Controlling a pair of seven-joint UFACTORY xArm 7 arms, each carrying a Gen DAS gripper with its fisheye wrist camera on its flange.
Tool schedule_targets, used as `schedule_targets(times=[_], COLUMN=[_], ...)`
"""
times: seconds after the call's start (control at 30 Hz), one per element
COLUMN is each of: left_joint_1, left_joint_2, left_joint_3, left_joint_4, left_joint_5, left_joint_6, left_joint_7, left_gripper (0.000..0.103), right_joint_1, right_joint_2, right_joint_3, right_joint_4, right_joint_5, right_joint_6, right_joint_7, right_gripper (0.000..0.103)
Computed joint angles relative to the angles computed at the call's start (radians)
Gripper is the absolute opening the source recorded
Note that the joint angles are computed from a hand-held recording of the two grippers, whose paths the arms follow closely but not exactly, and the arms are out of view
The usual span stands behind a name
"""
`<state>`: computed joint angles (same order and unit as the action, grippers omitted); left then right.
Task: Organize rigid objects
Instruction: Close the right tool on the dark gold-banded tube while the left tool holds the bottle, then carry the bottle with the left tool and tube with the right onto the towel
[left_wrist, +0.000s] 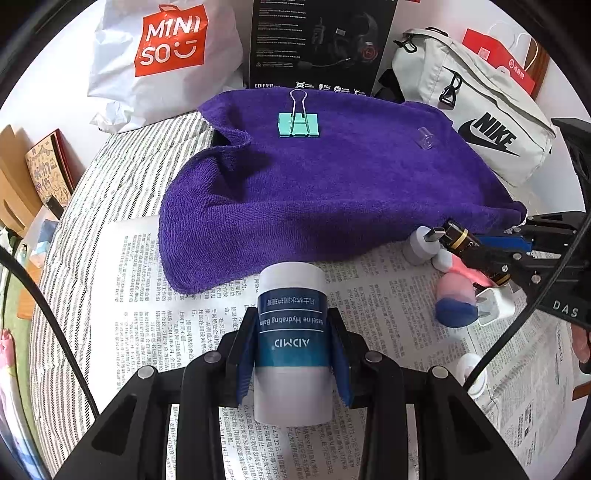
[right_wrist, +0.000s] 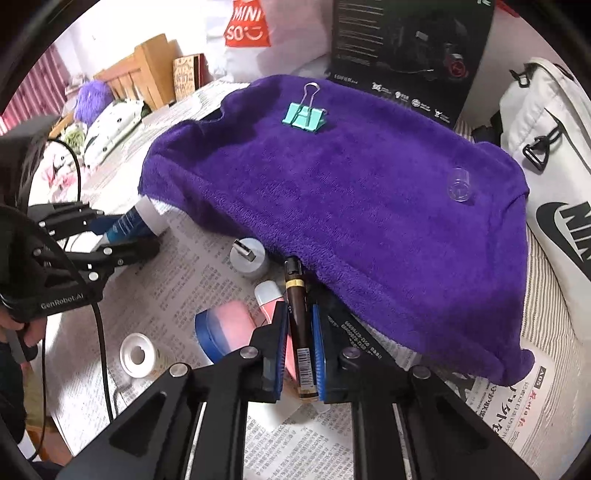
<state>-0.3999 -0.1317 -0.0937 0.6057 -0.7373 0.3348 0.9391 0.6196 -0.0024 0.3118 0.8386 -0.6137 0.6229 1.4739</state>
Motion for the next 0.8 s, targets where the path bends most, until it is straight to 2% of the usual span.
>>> schedule_targets(times=[0.27,0.43,0.8], left_joint_1=[-0.013,-0.003,0.007], left_joint_2=[0.003,-0.013,-0.049], left_joint_3=[-0.002,0.013,0.01], left_joint_4=[-0.007,0.004,0.01], left_joint_5=[-0.01,-0.029,0.042], left_joint_6=[-0.033,0.023,0.05], left_joint_7=[-0.003,0.005,-0.082], left_gripper=[0.034,0.034,0.034], right_joint_1=[0.002,-0.006,-0.055], right_joint_2=[-0.005,-0.055,-0.165], right_joint_3=[-0.004,0.011,0.07], right_joint_4=[-0.015,-0.056,-0.147], right_joint_5=[-0.039,-0.039,-0.012], right_joint_6=[-0.022,-0.023,-0.03], right_joint_7=[0.044,0.092,0.164], right_gripper=[0.011,0.01,0.01])
